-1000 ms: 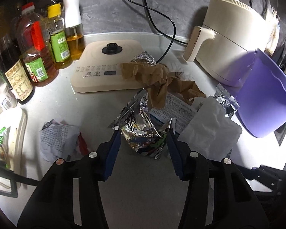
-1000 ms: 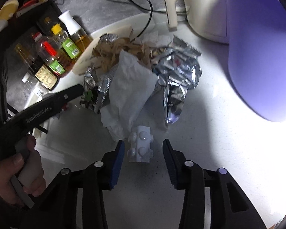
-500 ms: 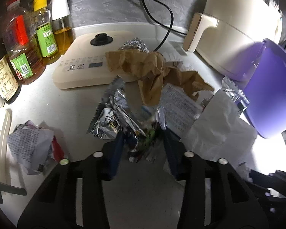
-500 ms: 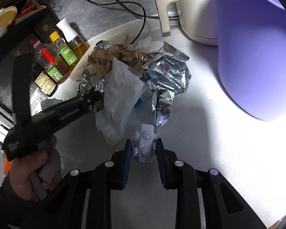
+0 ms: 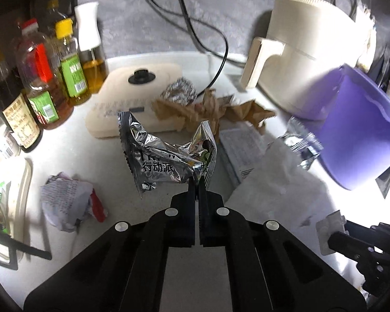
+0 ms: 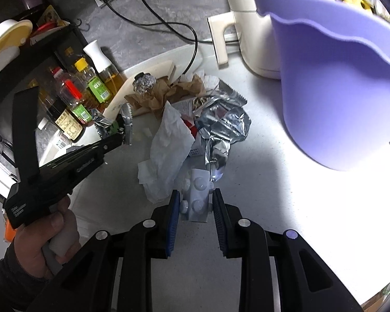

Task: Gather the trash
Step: 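Carry the foil bag with the left tool over the lavender bucket and release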

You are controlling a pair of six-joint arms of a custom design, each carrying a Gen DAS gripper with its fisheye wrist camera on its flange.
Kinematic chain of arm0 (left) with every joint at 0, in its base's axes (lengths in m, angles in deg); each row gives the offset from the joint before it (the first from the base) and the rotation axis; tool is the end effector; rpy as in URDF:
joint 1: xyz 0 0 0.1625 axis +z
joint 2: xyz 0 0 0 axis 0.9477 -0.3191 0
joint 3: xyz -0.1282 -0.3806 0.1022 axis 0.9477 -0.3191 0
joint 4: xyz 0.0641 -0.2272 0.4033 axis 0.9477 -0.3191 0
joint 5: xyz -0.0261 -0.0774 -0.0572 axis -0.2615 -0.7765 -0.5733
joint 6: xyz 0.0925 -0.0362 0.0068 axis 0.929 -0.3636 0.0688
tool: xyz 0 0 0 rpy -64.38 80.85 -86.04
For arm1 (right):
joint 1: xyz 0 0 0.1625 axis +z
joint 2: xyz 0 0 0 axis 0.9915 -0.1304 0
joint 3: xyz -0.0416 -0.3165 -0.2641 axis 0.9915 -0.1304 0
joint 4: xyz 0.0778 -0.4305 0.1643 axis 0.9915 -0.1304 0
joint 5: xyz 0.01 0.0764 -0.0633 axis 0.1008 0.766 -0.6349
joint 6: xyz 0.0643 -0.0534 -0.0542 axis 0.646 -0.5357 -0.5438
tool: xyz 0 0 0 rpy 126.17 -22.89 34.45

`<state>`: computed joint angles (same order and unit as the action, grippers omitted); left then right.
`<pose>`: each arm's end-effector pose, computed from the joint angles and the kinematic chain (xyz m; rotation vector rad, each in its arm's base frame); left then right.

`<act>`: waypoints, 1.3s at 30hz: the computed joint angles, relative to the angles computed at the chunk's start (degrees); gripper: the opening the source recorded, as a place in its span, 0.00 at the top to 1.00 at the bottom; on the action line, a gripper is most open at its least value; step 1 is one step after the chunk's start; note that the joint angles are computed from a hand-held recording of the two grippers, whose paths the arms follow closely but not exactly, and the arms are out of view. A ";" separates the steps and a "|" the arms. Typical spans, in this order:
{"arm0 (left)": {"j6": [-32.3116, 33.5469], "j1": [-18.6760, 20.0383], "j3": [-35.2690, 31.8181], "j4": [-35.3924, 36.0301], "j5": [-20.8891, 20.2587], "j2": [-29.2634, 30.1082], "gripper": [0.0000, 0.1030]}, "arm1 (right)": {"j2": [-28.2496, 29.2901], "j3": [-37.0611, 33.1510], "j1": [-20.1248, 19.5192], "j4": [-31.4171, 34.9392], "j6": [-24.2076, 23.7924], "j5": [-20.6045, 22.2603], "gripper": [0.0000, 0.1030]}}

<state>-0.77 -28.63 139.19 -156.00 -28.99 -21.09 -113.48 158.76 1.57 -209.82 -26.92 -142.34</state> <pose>-0.3645 -0.6422 0.0048 0.0234 2.1592 -1.0381 0.0518 -0.6651 0.3303 0.7916 -2.7058 0.4768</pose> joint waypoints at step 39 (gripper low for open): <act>35.92 -6.10 -22.81 -23.12 0.99 13.29 0.98 | -4.74 -5.56 0.07 -12.80 -1.32 13.05 0.75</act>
<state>35.15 -34.73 116.39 -179.12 -27.99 -7.81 -118.23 153.20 1.64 -222.62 -28.24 -129.29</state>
